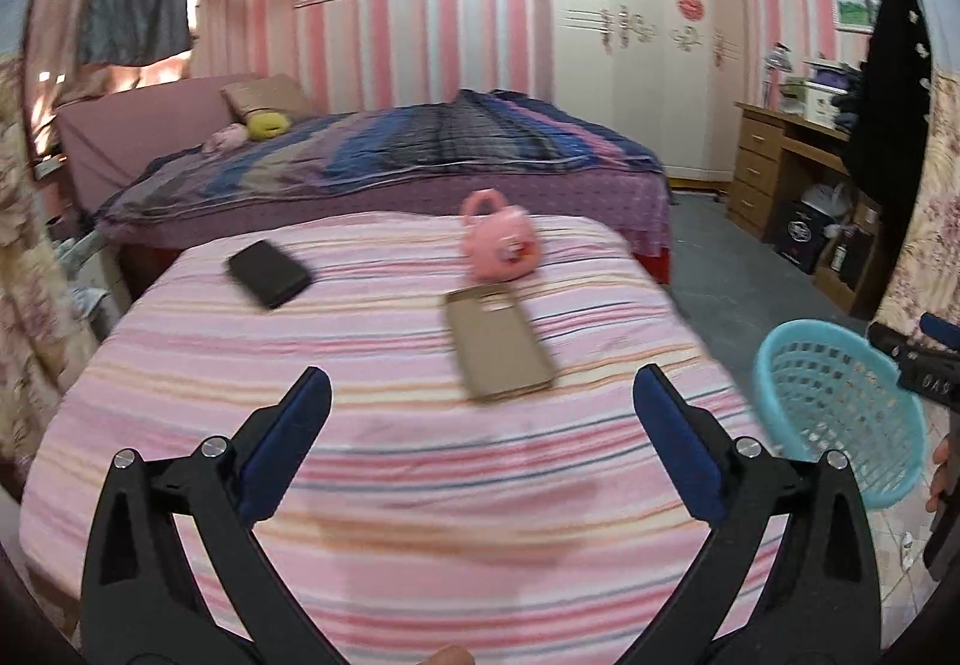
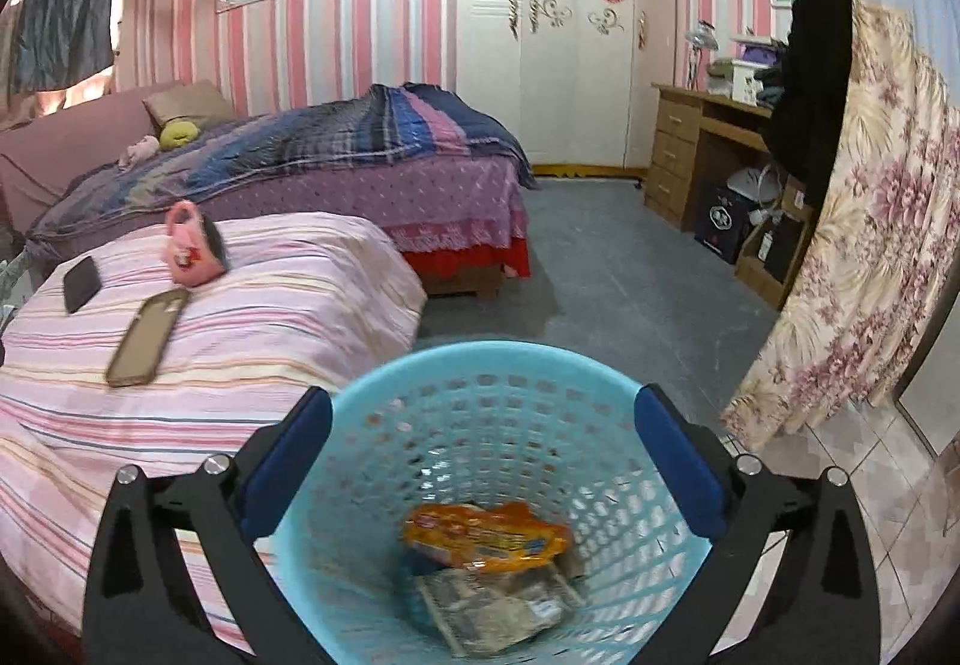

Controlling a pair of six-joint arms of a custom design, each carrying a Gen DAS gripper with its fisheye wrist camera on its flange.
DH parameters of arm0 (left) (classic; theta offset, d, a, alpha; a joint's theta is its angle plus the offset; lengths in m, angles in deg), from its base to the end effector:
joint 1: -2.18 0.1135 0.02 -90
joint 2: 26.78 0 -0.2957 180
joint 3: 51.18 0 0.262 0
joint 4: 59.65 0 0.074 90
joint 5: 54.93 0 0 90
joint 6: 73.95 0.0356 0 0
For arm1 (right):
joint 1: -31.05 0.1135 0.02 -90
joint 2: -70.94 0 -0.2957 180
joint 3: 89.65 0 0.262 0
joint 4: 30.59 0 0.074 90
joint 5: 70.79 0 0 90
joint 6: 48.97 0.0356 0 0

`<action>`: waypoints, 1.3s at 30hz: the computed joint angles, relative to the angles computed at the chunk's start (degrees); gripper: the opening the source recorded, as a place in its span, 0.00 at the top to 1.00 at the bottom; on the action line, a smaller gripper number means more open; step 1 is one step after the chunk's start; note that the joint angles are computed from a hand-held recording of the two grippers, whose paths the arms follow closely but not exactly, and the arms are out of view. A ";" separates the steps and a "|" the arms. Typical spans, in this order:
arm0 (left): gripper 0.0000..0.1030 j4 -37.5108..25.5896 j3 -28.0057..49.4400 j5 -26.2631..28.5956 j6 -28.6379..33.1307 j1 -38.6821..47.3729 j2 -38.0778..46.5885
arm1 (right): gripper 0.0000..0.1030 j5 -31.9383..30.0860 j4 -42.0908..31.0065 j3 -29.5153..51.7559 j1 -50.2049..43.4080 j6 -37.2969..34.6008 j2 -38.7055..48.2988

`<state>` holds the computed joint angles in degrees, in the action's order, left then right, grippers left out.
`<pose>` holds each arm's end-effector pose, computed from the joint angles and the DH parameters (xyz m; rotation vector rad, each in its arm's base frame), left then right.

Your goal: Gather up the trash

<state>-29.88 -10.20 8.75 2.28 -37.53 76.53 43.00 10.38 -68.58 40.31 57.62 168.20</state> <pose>0.2401 -0.1789 0.1122 0.2050 2.0649 -0.0777 0.2066 0.0191 0.0909 0.3664 2.1009 -0.1896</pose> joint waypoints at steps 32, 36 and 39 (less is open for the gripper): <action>0.05 23.51 -19.47 2.28 1.66 5.22 -0.84 | 0.04 32.25 -28.75 12.62 46.14 26.03 -0.90; 0.05 23.68 -19.05 2.27 1.76 5.93 -0.45 | 0.04 33.16 -28.43 12.91 46.80 26.08 -0.79; 0.05 23.92 -19.05 2.83 1.75 6.41 -0.53 | 0.04 34.31 -27.80 13.52 47.44 25.68 0.03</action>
